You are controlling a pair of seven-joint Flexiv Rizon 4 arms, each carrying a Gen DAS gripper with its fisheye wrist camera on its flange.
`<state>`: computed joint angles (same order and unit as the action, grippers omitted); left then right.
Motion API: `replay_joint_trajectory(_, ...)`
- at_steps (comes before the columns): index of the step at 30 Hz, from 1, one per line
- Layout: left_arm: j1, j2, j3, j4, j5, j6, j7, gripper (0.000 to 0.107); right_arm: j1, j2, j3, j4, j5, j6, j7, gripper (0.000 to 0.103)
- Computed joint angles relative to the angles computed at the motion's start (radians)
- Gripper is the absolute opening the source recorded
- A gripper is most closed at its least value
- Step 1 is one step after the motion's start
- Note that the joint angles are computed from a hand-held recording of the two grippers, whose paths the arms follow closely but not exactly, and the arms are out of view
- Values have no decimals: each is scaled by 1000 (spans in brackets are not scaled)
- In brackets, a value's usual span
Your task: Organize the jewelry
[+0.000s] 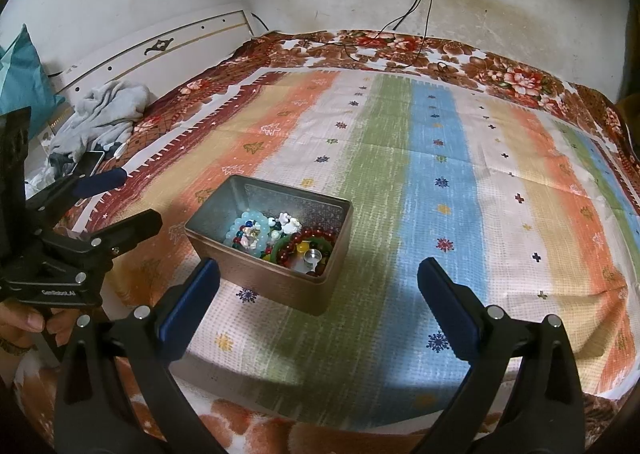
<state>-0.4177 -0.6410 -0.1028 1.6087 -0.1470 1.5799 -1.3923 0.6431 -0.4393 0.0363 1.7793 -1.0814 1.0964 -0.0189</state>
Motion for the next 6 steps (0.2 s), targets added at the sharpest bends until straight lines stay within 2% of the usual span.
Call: replay_joint_trajectory(6,-3,-2,1,-6,6,-17,3,97,0,-2,1,-1,1,1,-2,98)
